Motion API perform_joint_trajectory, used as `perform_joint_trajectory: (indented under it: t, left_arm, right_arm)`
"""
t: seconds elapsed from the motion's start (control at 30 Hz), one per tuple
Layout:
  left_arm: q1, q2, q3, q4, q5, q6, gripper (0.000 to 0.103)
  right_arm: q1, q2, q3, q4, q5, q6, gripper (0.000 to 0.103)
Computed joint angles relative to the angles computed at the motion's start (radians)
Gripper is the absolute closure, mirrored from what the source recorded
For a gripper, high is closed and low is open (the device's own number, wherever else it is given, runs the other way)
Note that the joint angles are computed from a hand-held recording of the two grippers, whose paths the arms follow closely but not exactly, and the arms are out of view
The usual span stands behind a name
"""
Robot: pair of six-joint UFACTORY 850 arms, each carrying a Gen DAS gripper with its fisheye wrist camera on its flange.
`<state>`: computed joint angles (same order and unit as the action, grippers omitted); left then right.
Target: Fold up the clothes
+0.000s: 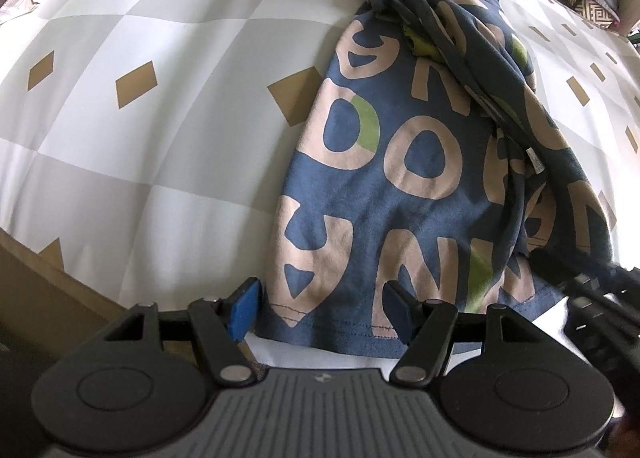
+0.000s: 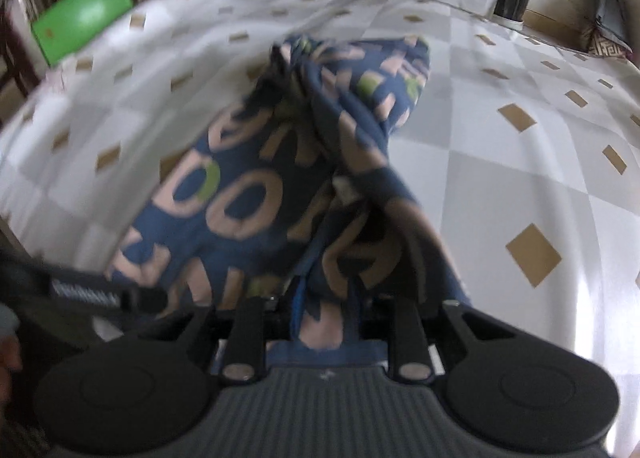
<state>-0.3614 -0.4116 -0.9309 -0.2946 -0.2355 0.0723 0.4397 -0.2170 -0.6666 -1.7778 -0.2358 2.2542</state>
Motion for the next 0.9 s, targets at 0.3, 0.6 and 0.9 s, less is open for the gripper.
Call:
perform_joint_trajectory:
  t: [0.3,0.6,0.9]
  left_arm:
    - [0.008,-0.004,-0.006,-0.064,-0.007,0.039,0.037]
    - [0.008,-0.005,-0.007,-0.075,-0.012,0.048,0.035]
    - [0.007,0.015,0.003,-0.011,0.021,-0.012,0.034]
  right_arm:
    - [0.002,-0.038,-0.011,-0.087,0.0,0.068,0.074]
    - [0.003,-0.052,-0.013,-0.142,-0.035,0.131,0.082]
    - [-0.013,0.003,0.018,-0.256,-0.024,0.32,0.1]
